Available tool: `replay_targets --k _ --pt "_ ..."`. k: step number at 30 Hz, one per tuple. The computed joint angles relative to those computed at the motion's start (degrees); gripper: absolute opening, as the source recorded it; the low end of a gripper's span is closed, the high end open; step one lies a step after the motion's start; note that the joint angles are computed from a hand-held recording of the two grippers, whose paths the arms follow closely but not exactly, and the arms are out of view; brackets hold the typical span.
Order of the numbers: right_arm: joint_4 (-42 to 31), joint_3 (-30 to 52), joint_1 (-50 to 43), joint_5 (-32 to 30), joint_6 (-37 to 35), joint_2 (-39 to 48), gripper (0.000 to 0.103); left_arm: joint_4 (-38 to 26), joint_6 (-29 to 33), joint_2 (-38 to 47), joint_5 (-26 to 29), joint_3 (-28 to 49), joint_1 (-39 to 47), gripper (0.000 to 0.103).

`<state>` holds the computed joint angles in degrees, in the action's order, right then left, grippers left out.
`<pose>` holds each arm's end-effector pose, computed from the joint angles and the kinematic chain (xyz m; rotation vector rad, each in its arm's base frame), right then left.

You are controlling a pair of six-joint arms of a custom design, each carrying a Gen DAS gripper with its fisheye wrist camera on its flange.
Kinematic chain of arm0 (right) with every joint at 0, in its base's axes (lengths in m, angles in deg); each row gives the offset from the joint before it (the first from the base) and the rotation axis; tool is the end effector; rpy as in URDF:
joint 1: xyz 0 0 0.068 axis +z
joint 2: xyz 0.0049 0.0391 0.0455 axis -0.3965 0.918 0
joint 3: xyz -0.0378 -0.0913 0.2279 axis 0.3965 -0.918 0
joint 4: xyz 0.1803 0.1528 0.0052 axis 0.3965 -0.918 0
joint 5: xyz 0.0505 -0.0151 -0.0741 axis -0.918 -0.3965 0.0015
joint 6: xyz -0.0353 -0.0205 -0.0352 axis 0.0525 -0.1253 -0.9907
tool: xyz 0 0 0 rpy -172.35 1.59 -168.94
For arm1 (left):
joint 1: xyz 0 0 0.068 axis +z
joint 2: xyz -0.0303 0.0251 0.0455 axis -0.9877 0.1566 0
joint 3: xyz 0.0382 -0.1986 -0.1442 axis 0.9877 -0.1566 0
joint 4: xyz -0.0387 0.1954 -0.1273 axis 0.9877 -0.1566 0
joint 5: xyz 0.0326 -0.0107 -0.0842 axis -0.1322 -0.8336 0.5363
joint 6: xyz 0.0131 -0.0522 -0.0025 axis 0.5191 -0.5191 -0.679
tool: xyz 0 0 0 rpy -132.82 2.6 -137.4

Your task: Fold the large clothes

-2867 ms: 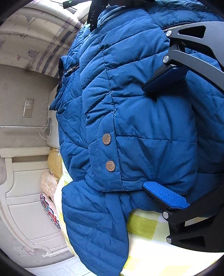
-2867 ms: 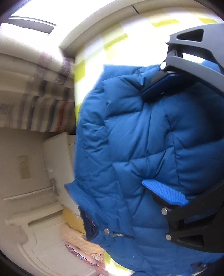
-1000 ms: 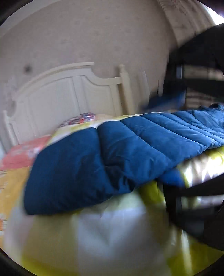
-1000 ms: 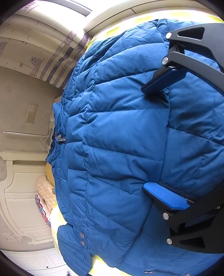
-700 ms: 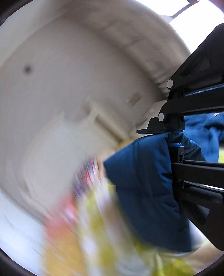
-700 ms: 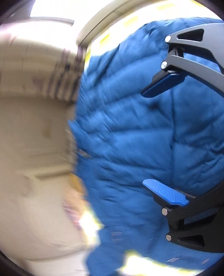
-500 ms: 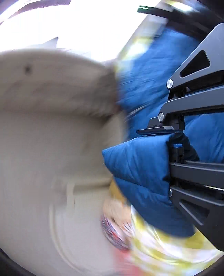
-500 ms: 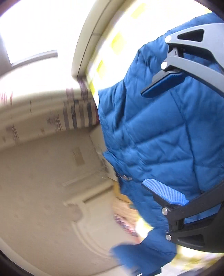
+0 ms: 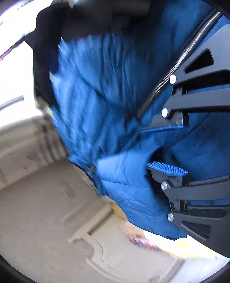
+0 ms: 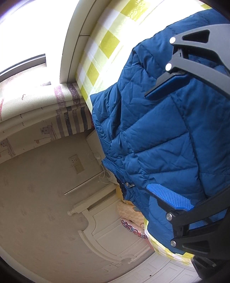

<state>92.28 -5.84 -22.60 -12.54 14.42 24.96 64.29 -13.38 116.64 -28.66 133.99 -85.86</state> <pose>0.3448 0.0075 0.1863 0.4215 2.0474 0.3796 0.2742 -0.0282 0.2111 0.8816 2.1012 0.1405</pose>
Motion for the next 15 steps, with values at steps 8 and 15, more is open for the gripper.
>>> replay_targets --k 8,15 --pt "-1.0 0.9 2.1 1.0 -4.5 0.3 0.094 -2.3 -24.8 -1.3 27.9 0.7 33.0 0.098" --pt "-3.2 2.5 3.1 2.2 -6.2 1.3 0.094 -14.0 -31.0 19.5 20.1 20.4 35.3 0.088"
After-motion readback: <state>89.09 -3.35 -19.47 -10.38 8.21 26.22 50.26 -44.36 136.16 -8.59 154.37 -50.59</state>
